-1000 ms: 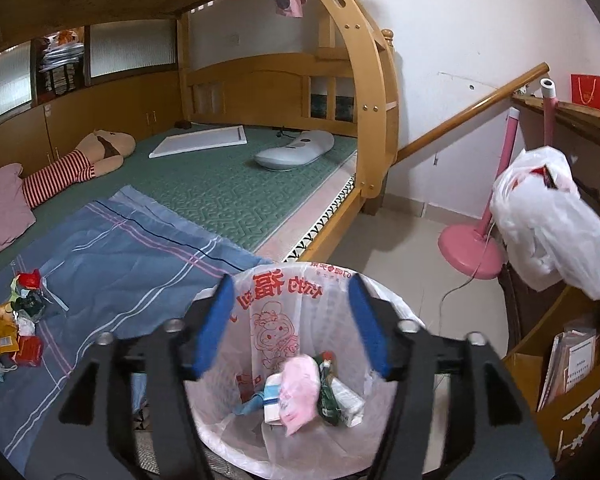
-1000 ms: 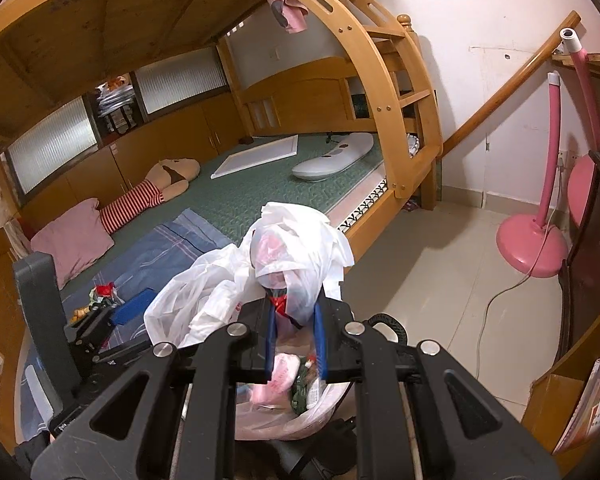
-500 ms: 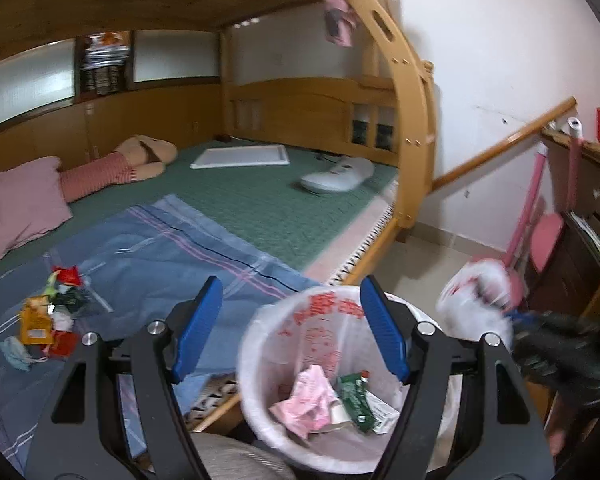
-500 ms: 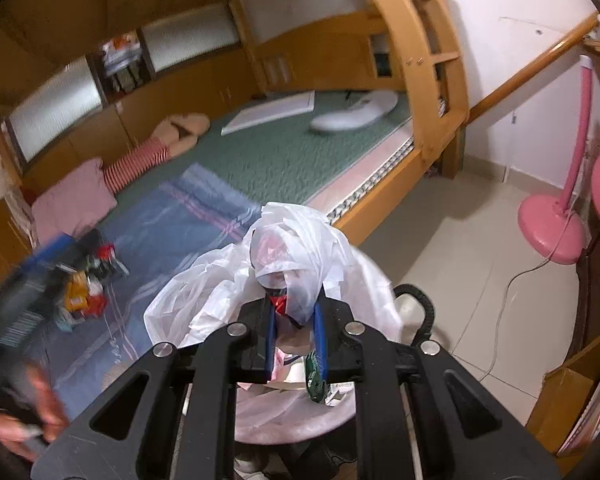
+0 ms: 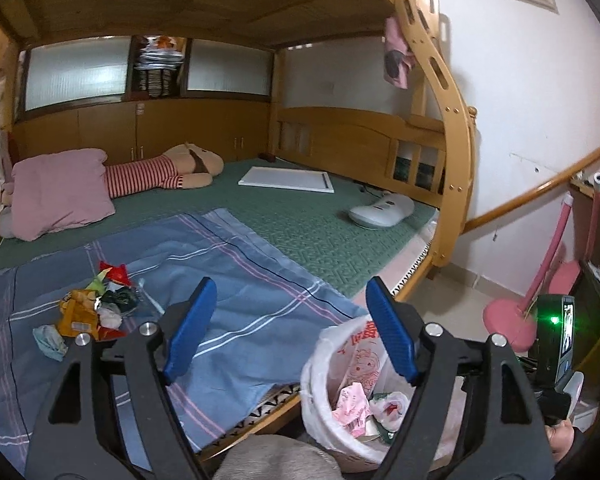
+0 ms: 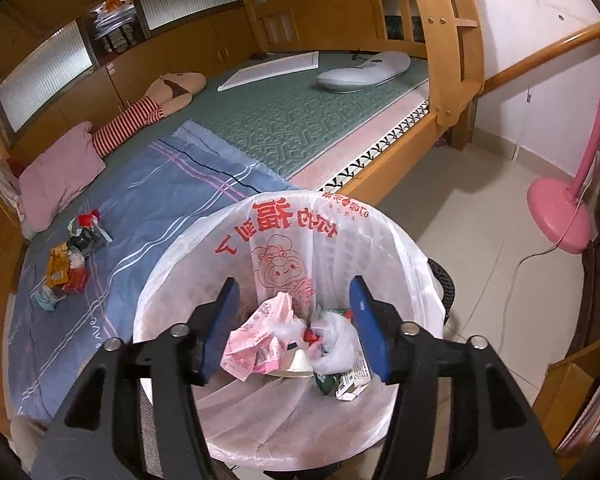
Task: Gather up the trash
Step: 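Open both grippers to drop the pink paper and plastic bag into the bin, then move both tools back to the pile and grasp the yellow snack bag with the right gripper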
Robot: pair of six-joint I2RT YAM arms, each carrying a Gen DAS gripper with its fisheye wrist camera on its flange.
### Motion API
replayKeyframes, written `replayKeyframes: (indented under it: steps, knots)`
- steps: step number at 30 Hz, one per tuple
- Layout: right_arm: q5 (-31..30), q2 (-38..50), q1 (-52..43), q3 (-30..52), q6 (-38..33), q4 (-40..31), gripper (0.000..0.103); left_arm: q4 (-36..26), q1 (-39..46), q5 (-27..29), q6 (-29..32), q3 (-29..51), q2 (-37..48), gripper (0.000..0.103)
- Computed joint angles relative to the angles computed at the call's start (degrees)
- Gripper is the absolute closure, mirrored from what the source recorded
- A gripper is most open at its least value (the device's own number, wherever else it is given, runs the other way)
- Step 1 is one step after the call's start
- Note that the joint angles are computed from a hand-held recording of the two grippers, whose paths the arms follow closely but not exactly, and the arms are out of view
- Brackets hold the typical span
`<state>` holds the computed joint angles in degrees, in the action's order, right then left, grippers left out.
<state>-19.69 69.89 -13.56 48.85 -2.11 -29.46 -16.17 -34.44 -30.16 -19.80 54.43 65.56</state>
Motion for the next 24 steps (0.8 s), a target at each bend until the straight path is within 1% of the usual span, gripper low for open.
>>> replayKeyframes:
  steps: [4,5,6,8,10,12,14,15,16,18,19,21,23,24]
  knots:
    - [0.2,-0.3,3.0,1.9,1.0,-1.9,0.044,-2.0,2.9,-0.3,0.7,-3.4,-6.0,0.025]
    - [0.2,-0.1,4.1,2.7,1.2,-2.2,0.042,-3.2,4.1,-0.3,0.7,-4.7,-8.4,0.023]
    - [0.4,0.1,6.3,3.7,1.6,-2.5,0.037,-4.5,5.2,-0.3,0.7,-5.9,-10.4,0.023]
    - [0.8,1.0,10.5,5.6,2.5,-2.6,0.034,-7.0,7.4,-0.6,0.5,-7.7,-13.6,0.023]
    - [1.1,3.4,16.4,8.3,4.1,-2.1,0.034,-10.8,11.3,-0.6,0.2,-10.1,-18.2,0.023]
    - [2.4,7.2,23.0,11.5,5.8,-0.5,0.034,-14.5,17.6,1.8,0.1,-12.4,-22.8,0.023]
    - [4.3,11.9,29.3,15.2,7.1,1.1,0.034,-16.0,24.7,5.8,1.4,-13.8,-25.5,0.023]
    - [5.1,15.1,32.6,17.7,7.7,1.9,0.034,-17.0,30.6,9.0,2.8,-14.9,-27.5,0.023]
    - [5.7,17.6,35.1,19.7,8.1,2.4,0.034,-17.2,34.6,11.3,4.1,-15.6,-28.5,0.023]
    - [6.4,25.3,40.6,26.2,9.2,2.7,0.034,-17.2,45.5,17.6,7.9,-16.9,-29.9,0.023]
    - [6.5,28.0,42.4,28.5,9.6,2.6,0.034,-17.1,48.8,19.4,9.1,-17.0,-29.8,0.023]
    - [7.0,35.0,46.1,35.2,10.8,2.0,0.034,-16.3,59.1,25.7,13.1,-18.1,-30.0,0.023]
    - [6.6,43.9,48.7,44.9,12.2,-0.4,0.034,-15.4,68.7,31.9,17.0,-18.7,-29.3,0.023]
    - [6.6,48.1,49.8,49.9,12.9,-1.9,0.034,-14.9,71.4,33.5,18.0,-18.8,-28.6,0.023]
